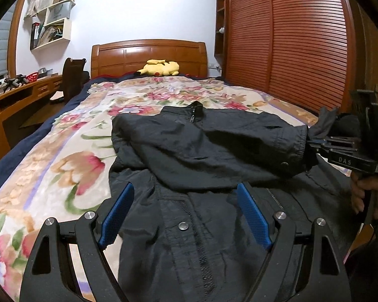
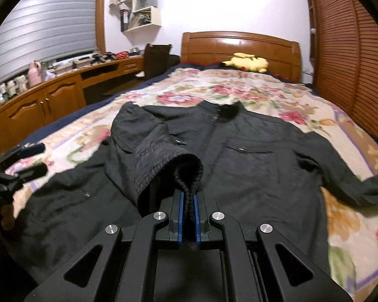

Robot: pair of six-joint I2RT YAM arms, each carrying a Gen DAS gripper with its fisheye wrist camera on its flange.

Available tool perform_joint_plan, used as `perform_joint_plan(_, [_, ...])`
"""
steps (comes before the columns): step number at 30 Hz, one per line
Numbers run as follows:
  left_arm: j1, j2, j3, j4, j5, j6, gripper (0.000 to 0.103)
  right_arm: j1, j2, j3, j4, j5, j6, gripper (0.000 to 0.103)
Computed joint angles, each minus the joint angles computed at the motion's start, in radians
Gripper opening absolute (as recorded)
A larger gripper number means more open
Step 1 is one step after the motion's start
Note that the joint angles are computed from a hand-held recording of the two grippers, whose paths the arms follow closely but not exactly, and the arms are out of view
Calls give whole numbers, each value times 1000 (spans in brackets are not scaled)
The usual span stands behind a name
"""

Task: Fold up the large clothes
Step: 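Pull the cuff toward the jacket hem with the right tool and release, then reach the right tool to the other sleeve's cuff and grasp it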

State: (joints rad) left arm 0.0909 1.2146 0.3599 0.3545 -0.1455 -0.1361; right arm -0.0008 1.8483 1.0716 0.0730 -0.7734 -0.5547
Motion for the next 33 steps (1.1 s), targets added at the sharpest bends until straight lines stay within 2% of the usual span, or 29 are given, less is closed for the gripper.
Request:
perform_joint_plan(5, [-25, 38, 19, 13, -9, -16, 84, -10, -46, -25, -25, 39, 17, 7])
perform_joint_plan(10, [-51, 87, 43, 26, -17, -28, 84, -24, -73, -21, -97, 17, -6, 7])
perform_joint_plan(13, [-64, 109, 53, 35, -25, -27, 84, -59, -101, -51, -91, -10, -25, 7])
perform_joint_plan(16, [-76, 132, 62, 41, -36, -31, 84, -78, -149, -118, 4, -40, -9, 20])
perform_joint_plan(18, [-82, 152, 71, 42, -37, -36, 84, -89, -186, -159, 63, -56, 31, 37])
perform_joint_plan(19, [-85, 159, 72, 44, -37, -37, 84, -92, -199, -178, 95, -64, 53, 52])
perform_joint_plan(20, [-91, 170, 77, 44, -41, -36, 84, -91, -209, -194, 120, -67, 69, 59])
perform_joint_plan(23, [-109, 190, 84, 46, -58, -35, 84, -65, -221, -217, 127, -71, 55, 59])
perform_joint_plan(26, [-124, 209, 91, 46, -69, -34, 84, -14, -196, -208, 113, 1, 43, 59])
perform_joint_plan(33, [-158, 240, 108, 37, -100, -27, 84, 47, -6, 54, -73, 146, 32, 59])
